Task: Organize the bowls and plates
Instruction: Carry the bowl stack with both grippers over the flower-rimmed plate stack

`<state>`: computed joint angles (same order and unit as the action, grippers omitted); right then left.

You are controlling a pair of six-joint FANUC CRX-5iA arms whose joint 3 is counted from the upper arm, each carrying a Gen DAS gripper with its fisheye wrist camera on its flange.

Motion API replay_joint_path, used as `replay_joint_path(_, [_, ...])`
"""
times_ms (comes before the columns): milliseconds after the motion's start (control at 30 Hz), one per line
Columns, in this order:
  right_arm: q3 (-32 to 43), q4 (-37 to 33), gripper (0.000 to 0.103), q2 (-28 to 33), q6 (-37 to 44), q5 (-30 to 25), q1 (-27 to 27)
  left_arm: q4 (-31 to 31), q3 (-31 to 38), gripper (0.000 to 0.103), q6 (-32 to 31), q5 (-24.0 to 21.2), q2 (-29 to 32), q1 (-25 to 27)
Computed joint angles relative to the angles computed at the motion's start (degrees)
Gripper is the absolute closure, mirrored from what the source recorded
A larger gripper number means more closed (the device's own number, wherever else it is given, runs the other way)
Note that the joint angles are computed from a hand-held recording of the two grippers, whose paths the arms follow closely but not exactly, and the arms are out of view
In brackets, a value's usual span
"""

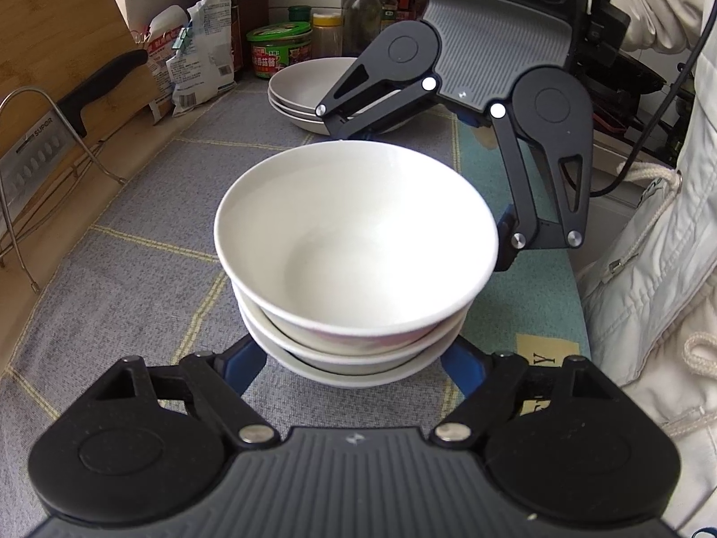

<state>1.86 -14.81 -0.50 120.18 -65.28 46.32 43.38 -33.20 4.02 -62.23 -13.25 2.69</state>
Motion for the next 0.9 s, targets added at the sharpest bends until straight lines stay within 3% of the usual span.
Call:
replay_joint_path(500, [-1.46, 0.33, 0.013, -1.59, -2.81, 1.10, 0.62, -0.03, 0.68, 0.018, 1.31, -1.49, 0.61, -0.23])
replay_joint_path(900, [-0.75, -0.84, 0.013, -3.34, 0.97, -0.78, -1.69, -0.56, 1.56, 0.018, 6.64, 4.12, -0.33, -4.57])
